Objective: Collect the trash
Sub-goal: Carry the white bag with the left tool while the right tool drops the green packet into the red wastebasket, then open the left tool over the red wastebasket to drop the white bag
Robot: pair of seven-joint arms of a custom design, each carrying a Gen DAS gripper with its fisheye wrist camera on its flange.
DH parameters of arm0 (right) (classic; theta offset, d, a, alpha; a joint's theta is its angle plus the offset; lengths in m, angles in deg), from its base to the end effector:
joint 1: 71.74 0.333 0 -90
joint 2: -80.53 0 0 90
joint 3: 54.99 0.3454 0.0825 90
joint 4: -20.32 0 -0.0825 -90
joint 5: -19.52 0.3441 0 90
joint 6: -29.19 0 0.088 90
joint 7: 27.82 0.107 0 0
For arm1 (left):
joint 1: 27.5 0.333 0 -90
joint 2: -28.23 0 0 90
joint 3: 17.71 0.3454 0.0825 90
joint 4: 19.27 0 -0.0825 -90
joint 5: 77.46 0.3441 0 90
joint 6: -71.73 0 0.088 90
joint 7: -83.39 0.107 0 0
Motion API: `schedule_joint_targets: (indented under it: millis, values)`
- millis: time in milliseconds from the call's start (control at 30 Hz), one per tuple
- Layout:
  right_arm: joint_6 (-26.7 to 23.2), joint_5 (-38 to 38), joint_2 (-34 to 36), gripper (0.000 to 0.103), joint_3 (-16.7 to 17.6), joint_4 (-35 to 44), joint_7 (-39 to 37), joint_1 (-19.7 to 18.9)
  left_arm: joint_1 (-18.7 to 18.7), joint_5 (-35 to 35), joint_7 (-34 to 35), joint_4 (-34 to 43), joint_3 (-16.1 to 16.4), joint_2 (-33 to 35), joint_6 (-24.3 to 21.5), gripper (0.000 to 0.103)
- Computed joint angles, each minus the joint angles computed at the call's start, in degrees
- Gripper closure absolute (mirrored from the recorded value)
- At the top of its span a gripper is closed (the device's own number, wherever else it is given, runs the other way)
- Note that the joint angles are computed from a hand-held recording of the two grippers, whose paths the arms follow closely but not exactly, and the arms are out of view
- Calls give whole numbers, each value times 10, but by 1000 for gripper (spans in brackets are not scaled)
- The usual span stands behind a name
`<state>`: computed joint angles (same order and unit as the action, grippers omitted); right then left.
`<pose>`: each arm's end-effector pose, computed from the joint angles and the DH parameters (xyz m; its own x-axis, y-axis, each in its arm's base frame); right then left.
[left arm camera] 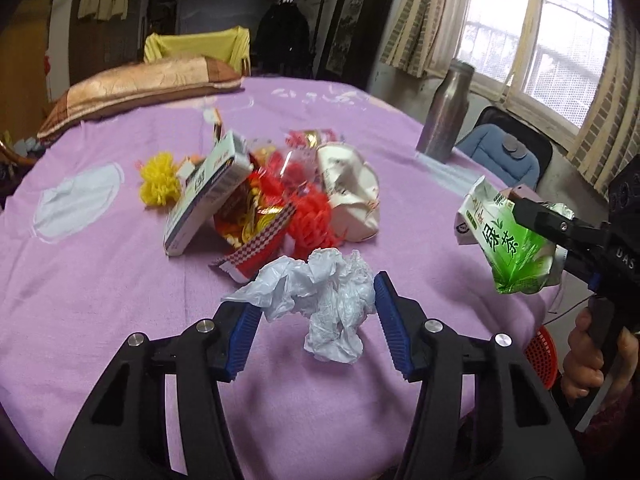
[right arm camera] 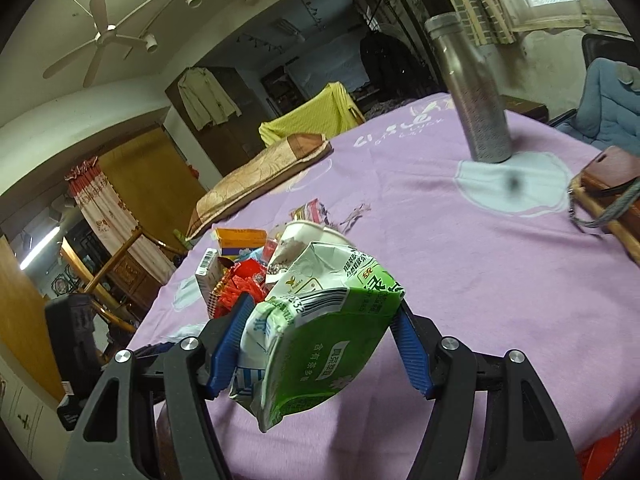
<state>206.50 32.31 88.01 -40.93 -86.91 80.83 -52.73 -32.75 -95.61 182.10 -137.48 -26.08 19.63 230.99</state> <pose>0.5246 0.3072 0.6245 0.2631 -0.8282 -0.4949 -0.6269 0.2432 -0.7402 0.5072 -0.1148 0.6442 -0.2232 -0.9616 0.1598 -0.6536 0.0260 -0.7564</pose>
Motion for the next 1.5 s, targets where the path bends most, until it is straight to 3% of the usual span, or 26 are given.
schedule_joint_targets:
  millis: [100,200,267,367,533,733,900,967,1000,1100,1233,1367,1500]
  values:
    - [23,-38,-37,36,-26,-43,38,15,-12,-18,21,-5,0,-16,9,48]
    - [46,-175,-86,36,-60,-95,170,19,-21,-15,26,-11,-8,-26,22,48]
    - [52,-304,-126,36,-34,-131,293,-40,-36,-29,43,-8,-8,-28,21,48]
    - [55,-378,-192,36,-5,-186,378,-107,-60,-64,77,-6,-4,-28,19,48]
    - [29,-404,-316,36,20,-289,436,-199,-82,-86,100,11,-17,-14,12,48]
    - [-55,-410,-420,36,19,-390,480,-260,-106,-97,128,36,-35,10,4,48]
    - [-73,-392,-390,35,-34,-440,489,-235,-113,-73,118,71,-52,44,-17,48]
    - [-73,-358,-347,34,-91,-450,458,-183,-115,-62,114,82,-56,53,-24,48]
    - [-72,-337,-334,27,-117,-457,441,-160,-117,-52,109,93,-60,64,-30,48]
    - [-61,-295,-319,23,-146,-477,420,-134,-123,-46,113,109,-65,78,-42,48]
    - [-79,-277,-351,23,-148,-484,389,-140,-135,-37,120,138,-76,102,-61,48]
    - [-182,-289,-400,23,-140,-450,335,-143,-151,-27,128,170,-87,128,-80,48]
    - [-260,-295,-444,18,-158,-421,260,-140,-175,-10,129,205,-100,159,-97,48]
